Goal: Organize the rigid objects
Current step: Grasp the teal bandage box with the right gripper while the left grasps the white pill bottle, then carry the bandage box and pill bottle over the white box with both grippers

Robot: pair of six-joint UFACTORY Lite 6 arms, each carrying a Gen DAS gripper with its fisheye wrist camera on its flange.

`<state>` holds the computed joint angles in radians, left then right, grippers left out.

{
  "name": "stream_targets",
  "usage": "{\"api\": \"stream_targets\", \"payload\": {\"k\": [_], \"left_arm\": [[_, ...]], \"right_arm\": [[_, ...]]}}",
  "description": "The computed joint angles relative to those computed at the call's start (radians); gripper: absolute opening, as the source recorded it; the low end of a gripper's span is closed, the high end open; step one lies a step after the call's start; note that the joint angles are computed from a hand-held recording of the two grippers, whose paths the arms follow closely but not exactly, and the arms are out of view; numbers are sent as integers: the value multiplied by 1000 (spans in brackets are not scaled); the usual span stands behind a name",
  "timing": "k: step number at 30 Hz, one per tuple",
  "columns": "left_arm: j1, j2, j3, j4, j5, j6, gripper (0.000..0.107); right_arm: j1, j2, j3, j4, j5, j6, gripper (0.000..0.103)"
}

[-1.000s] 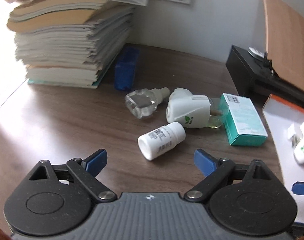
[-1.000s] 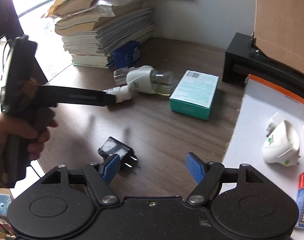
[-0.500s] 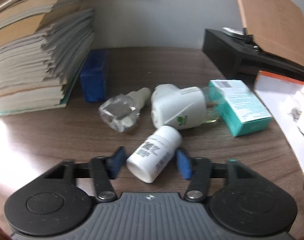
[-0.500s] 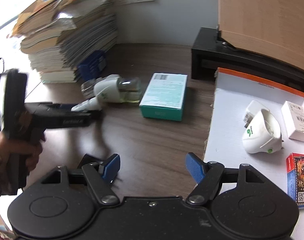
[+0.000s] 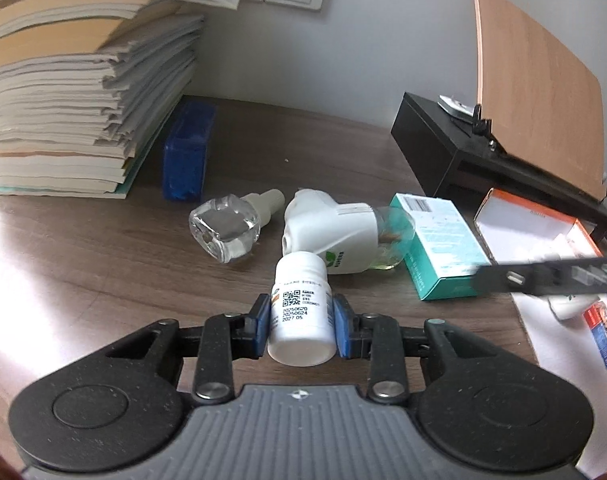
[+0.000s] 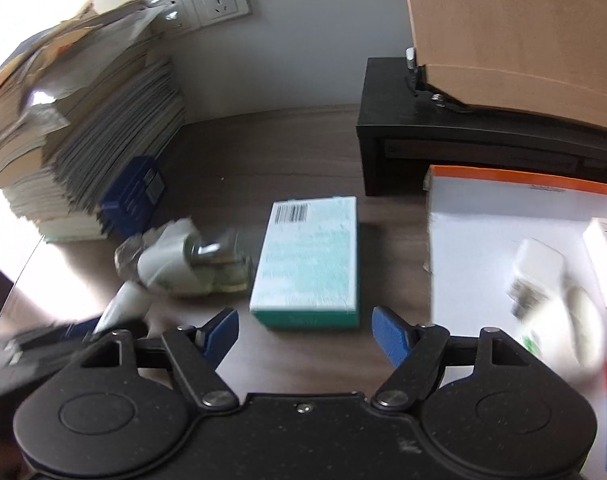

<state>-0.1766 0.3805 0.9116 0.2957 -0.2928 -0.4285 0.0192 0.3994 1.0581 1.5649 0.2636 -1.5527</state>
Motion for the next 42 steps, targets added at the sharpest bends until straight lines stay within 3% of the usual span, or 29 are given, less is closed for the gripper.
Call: {"api": "stream_targets", "payload": {"k": [11,14,19,24,25,26,27,28,31,33,35,42], "left_arm": [[-54,-95,-68,-356,17,262,33],[-70,-112,-73,-406,17,288,33],[-118,-136,-61,-487,25,335,33],[-182,-155,-32,-534,45,354,33],[-200,-160,-26,-543,51,356,33],[-217,-167,-27,-550,50,357,33],[-237,-170,-23,-558,49,360,33],[-258,-171,-20,-581,48,380,33],[-314,-149,2,-628,42,421,33],[-328,-130,18,-632,48,408,33],[-339,-120,25,-684,50,448,33],[-341,-172,-31,-949,34,655,33]], "right_arm": [[76,314,375,-634,-17,703,93],[68,282,339,-543,-24,593,87],[37,123,178,-206,-30,194,86],[-38,-57,19,-62,11,-7,85],[-62,-95,-14,-52,24,-32,67],[-84,-134,-47,-47,28,-54,19],[-100,-162,-70,-82,19,-34,11],[-125,-188,-90,-118,24,-8,17],[-215,-200,-117,-211,89,19,19],[-276,-208,-145,-198,134,-18,33],[-339,-206,-159,-199,209,-48,76],[-353,-169,-148,-237,332,-61,90]]}}
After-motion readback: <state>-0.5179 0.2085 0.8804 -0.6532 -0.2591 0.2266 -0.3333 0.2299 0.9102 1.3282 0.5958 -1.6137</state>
